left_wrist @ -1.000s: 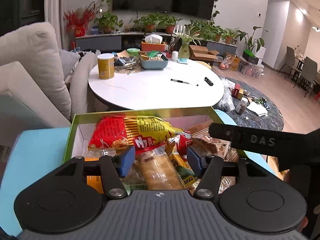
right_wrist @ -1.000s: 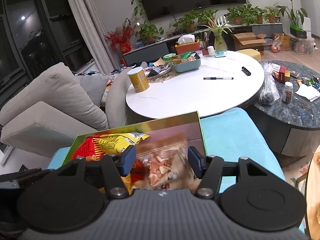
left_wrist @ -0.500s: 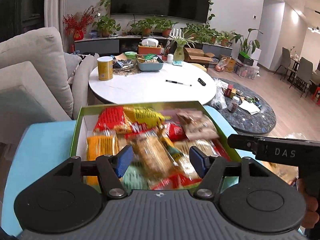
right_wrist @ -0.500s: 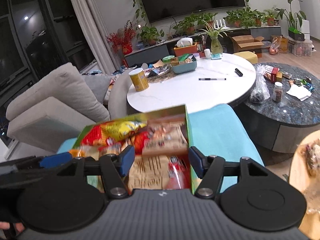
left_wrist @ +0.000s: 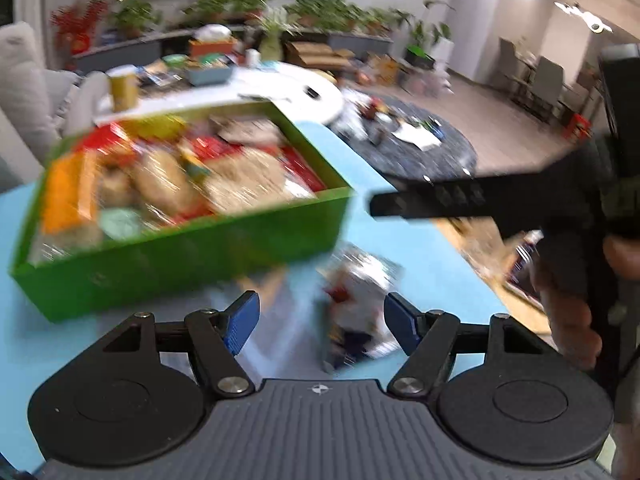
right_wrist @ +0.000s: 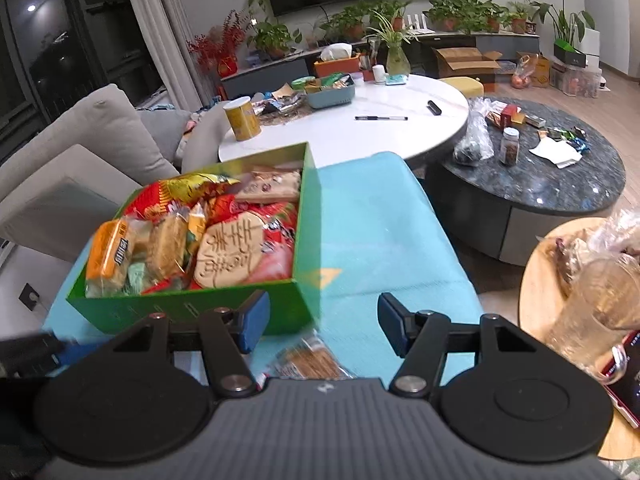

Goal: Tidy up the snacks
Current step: 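Move the left gripper to the red-and-white snack bag while the right moves to the granola bar pack, then close the left gripper on the snack bag while the right closes on the granola bar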

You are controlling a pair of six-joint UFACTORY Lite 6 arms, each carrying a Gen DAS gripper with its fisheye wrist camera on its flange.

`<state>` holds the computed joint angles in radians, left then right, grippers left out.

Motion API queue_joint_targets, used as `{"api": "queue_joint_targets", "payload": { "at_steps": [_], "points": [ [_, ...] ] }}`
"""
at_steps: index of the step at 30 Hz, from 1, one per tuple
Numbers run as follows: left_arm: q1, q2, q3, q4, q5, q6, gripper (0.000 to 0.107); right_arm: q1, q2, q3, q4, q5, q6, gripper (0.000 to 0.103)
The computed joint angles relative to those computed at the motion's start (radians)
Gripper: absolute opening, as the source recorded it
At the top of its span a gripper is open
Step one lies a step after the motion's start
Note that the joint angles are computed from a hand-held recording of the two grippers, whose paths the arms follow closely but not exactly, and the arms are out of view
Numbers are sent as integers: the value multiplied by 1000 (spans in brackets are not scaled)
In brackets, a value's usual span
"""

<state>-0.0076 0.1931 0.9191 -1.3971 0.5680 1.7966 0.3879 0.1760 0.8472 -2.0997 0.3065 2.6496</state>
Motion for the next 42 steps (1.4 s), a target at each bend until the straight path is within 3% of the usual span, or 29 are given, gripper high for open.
{"api": "queue_joint_targets", "payload": {
  "at_steps": [11,13,16,25,27,30,33,37,42],
  "points": [
    [-149,120,22,-211,-134,129,66,-19,-13,-83,-257,-14,124,70],
    [-168,146,40,-227,-153,147,61,-33,-1,-81,-276,-18,136,70],
    [-159,194,86,-116,-125,51,41,-59,7,-85,-377,-29,228,70],
    [6,143,62,29,-60,50,37,-60,63,-81,-573,-25,309,70],
    [43,123,51,16,-55,78,37,-51,91,-64,-623,-28,348,76],
    [79,100,37,-18,-48,117,37,-20,145,-16,-448,-18,187,77],
    [95,105,61,3,-36,90,37,-16,188,24,-420,-33,168,77],
    [115,94,72,-2,-17,92,37,6,217,55,-208,-26,-29,76],
    [145,68,59,-24,11,116,37,16,201,58,-76,-38,-133,75]
  ]
}}
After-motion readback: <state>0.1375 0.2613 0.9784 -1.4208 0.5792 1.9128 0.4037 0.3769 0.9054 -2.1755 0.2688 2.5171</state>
